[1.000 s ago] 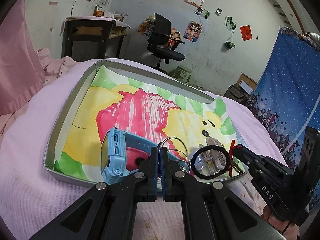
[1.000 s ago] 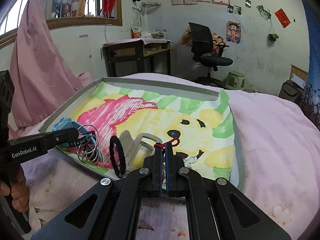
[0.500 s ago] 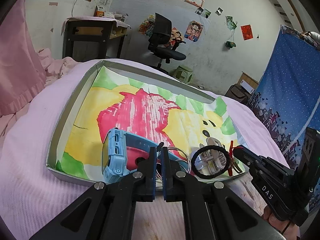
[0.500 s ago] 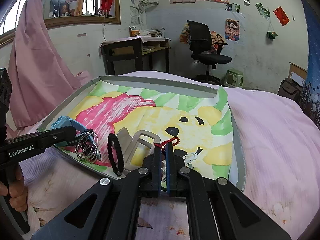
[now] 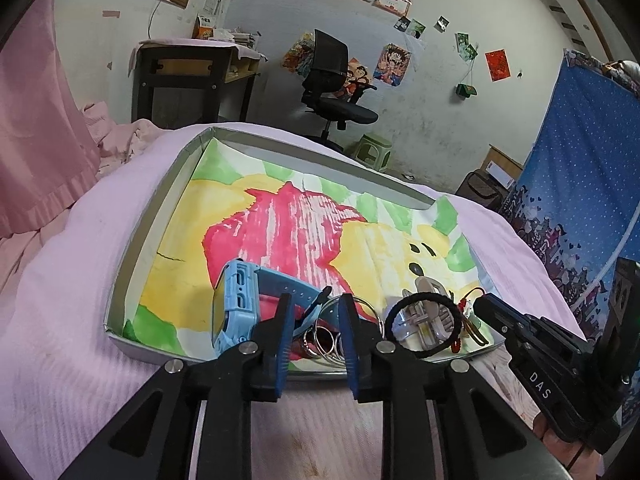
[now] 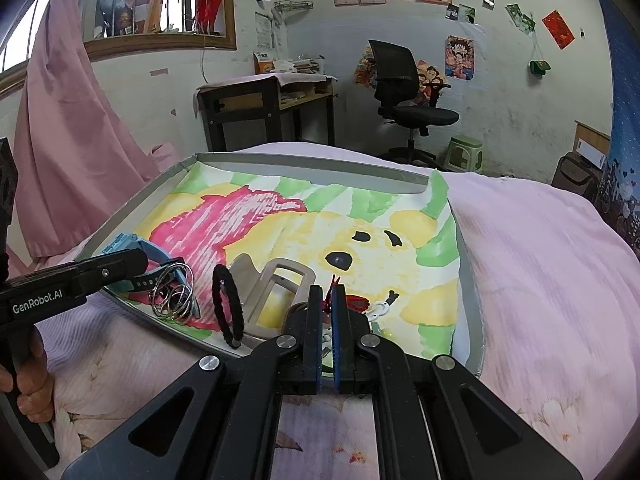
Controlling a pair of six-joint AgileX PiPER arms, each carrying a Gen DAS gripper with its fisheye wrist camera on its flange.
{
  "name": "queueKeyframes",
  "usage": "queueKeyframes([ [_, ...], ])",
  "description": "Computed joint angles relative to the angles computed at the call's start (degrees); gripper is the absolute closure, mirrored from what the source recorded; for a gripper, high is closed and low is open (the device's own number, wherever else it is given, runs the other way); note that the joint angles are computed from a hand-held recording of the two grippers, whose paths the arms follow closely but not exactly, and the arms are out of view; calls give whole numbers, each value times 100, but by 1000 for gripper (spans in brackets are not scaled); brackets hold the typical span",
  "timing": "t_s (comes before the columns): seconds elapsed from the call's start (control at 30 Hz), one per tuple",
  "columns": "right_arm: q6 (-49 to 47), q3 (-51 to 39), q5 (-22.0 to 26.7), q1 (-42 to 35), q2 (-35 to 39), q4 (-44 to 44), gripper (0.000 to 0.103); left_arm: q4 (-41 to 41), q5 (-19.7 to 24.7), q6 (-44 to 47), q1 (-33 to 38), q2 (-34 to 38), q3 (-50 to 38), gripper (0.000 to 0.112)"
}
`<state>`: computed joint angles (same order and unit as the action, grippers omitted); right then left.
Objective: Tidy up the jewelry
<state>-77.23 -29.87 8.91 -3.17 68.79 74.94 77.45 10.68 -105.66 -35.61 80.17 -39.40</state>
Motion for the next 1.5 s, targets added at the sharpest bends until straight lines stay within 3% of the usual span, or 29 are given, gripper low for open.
queueKeyframes([
  [0.07,-4,7,20,-24,-23,5,99,-26,83,24,-43,-1,-6,89],
  [0.2,166,30,30,-33,-95,-161,99,13,257,8,-179,-109,28,67],
  [0.3,217,33,45,-49,-113,-213,99,98,432,-86,-303,-182,51,64],
  [0.37,302,48,51,-62,-160,-284,90,-109,490,110,-345,-191,25,64],
  [0.43,197,105,50,-79,-271,-150,69,-264,586,260,-412,-210,14,60],
  [0.57,711,143,81,-109,-440,-650,68,-382,924,322,-674,-287,21,48],
  [0.63,850,164,145,-159,-510,-766,68,-423,1107,340,-794,-328,20,35],
  [0.7,1009,187,197,-215,-591,-905,66,-402,1565,233,-1033,-357,7,26],
  [0.9,1121,310,468,-508,-947,-936,38,-319,2242,-38,-1469,-611,153,14],
  [0.97,1110,340,672,-659,-1092,-936,24,-262,2483,-142,-1655,-708,213,13],
  [1.07,1178,398,861,-773,-1334,-1034,13,-215,3008,-252,-2057,-827,248,12],
  [1.27,1393,578,1416,-1248,-2030,-1315,7,-105,4003,-633,-3012,-1118,423,9],
  [1.37,1239,627,1979,-1793,-2309,-1208,3,-152,4402,-835,-3453,-1250,525,9],
  [1.5,803,711,3094,-2893,-2760,-994,3,-228,4977,-1126,-4079,-1383,658,9],
])
